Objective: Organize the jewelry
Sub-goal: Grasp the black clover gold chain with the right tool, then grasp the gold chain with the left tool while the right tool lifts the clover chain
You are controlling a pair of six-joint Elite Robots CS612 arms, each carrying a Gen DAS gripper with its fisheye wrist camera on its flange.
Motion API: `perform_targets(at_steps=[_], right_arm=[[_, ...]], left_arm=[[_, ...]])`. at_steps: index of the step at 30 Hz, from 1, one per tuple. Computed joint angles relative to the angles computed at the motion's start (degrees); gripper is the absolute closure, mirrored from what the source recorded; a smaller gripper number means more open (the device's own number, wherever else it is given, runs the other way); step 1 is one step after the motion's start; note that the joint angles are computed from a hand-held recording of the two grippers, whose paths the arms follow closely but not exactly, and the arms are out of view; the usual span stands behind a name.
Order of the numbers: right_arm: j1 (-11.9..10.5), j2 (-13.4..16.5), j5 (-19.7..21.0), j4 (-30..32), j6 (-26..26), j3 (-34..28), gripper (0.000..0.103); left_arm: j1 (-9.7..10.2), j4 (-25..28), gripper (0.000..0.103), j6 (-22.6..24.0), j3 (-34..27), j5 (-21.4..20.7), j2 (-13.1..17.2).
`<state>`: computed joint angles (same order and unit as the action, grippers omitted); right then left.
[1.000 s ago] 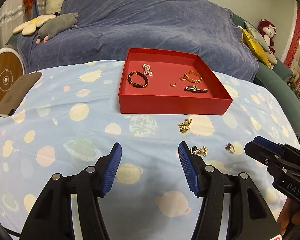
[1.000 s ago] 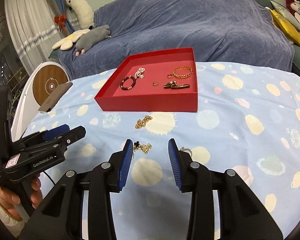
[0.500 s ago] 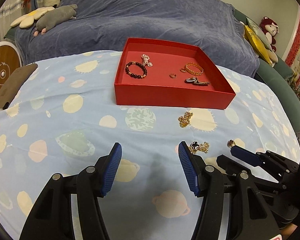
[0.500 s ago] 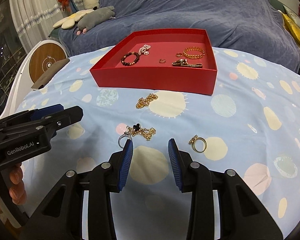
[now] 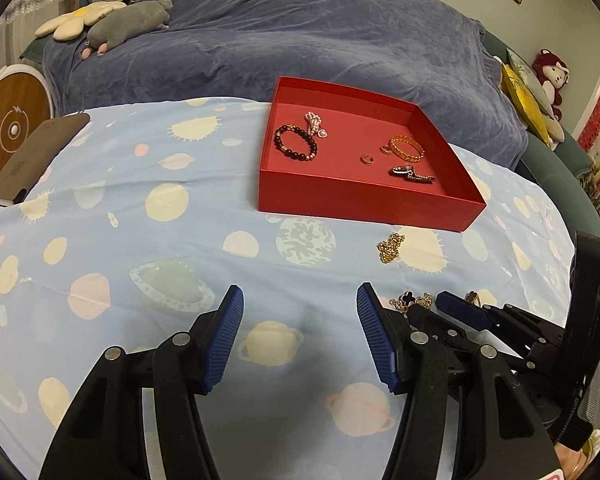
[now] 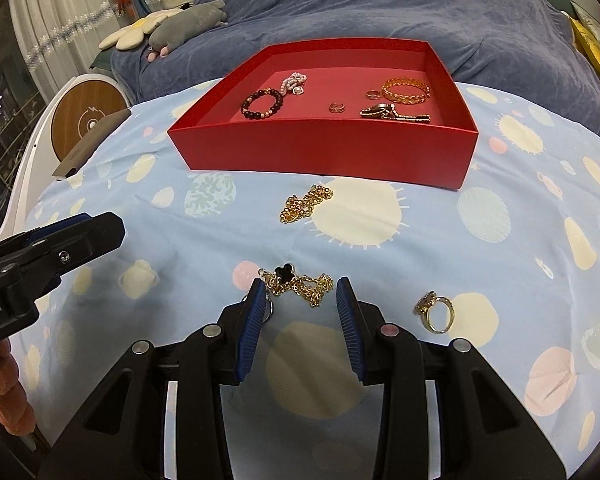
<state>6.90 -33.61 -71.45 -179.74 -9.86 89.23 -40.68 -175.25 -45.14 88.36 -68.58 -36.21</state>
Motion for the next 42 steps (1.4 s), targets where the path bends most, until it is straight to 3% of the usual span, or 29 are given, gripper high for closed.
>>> perform_targets(at_steps=[7,14,17,35,42], right_arm=[[0.77,0.66,-2.19,-0.37,-1.14,-0.92,0.068],[0.43,0.44,-3.28,-0.32,-1.53,-0.62,0.093],[0.15,0.14,-2.90,-0.09,-1.39,-0.18,0.097],[-3.06,-3.48,1.90,-7.79,0.63,5.61,0.099],[-4.62,-4.84,4.14,-10.55,2.16,7.72,0.099]], left_arm=[[0.43,-0.51,0.046,-0.98,0.74,-0.30,-0.29],[0.58,-0.65,0.046,-1.52,0.81,-0.53,-0.30],[0.59,-0.36,0.046,-1.36,0.61,-0.59,-0.23],[0.13,3.47,0.046,-0.22,-4.14,-0.62,2.16],[0.33,3.70,0.046,0.99,-6.65,-2.63,3.64]])
